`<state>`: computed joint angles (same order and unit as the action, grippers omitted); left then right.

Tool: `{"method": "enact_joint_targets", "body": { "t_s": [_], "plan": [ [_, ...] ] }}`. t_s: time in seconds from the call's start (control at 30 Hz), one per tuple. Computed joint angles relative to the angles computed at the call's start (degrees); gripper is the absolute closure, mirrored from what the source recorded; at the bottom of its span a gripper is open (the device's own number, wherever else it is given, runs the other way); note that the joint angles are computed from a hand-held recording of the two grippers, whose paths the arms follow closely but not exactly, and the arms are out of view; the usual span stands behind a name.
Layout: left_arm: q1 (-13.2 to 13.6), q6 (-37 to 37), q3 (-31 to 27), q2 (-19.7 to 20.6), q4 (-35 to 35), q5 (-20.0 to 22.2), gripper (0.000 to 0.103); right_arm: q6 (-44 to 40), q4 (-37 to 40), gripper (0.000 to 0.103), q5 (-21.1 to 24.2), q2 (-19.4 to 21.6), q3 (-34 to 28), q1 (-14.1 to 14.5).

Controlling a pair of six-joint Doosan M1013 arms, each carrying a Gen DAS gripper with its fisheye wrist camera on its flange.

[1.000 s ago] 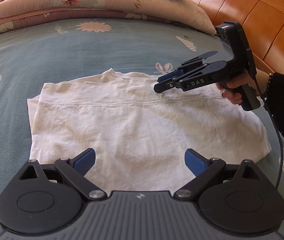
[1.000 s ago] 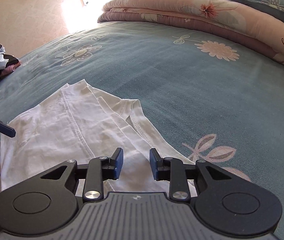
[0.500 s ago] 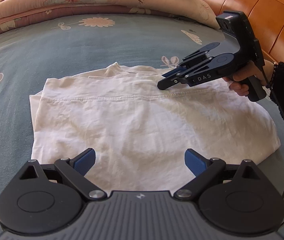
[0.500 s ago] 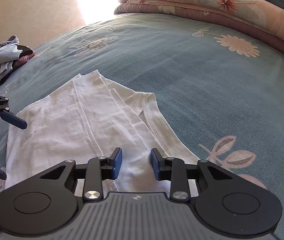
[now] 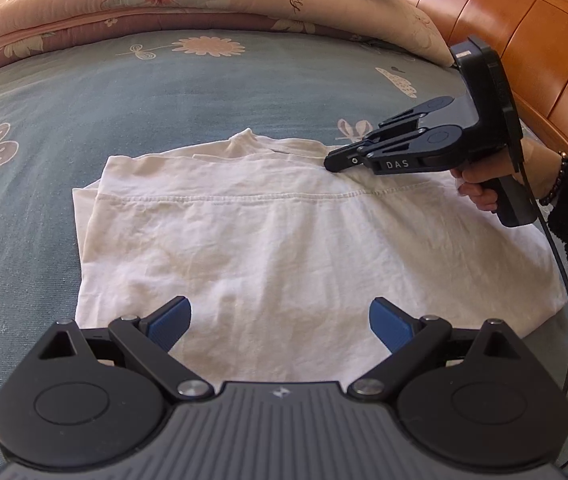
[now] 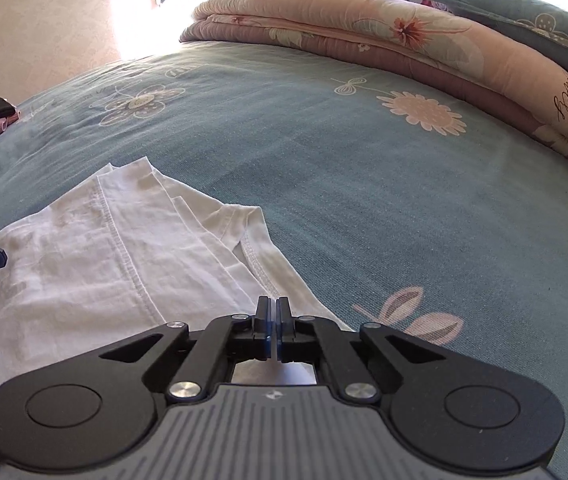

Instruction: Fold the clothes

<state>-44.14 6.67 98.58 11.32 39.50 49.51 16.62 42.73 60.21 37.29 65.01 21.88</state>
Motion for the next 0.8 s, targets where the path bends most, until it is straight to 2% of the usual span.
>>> {"method": "enact_joint_targets", "body": {
  "t_s": [0.1,0.13,0.17,0.23,0.33,0.4,0.5,0.57,0.67,0.8],
  "plan": [
    [0.1,-0.5,0.2,-0.3,0.1,0.2,0.007,0.7,0.0,0.099,-2.2,-0.7,1.3,0.2],
    [0.1,-0.7,0.3,-0.4,0.2,0.1,0.007,1.4,0.2,0.095,-3.6,-1.3,1.8,0.2],
    [0.1,-0.6,0.4,-0.6,0.1,-0.1,0.007,2.0,0.3,0.085,-5.2,-1.9,2.3,0.2],
    [0.1,0.0,0.5,-0.7,-0.3,-0.4,0.007,3.4,0.2,0.085,-6.8,-3.3,3.2,0.0],
    [0.2,1.3,0.5,-0.6,-1.3,-0.8,0.007,4.8,1.4,0.076,-4.0,-5.0,4.4,-1.0],
    [0.4,2.0,0.4,-0.3,-2.4,-0.8,0.007,5.2,1.2,0.064,-1.9,-5.9,5.4,-1.6],
    [0.8,2.9,0.4,0.2,-4.4,-0.1,0.007,8.2,-2.7,0.063,-1.7,-5.7,6.3,-1.9],
    [0.9,3.0,0.4,0.3,-5.0,1.0,0.007,13.1,-6.2,0.063,-3.7,-5.2,6.3,-2.1],
    [0.6,1.9,0.0,0.6,-4.8,4.9,0.006,20.4,-6.8,0.063,-7.6,-5.1,6.4,-3.1],
    [0.3,-0.6,1.3,-1.5,-3.4,1.7,0.006,25.4,-7.4,0.059,-9.1,-6.2,7.1,-4.0]
  ]
}}
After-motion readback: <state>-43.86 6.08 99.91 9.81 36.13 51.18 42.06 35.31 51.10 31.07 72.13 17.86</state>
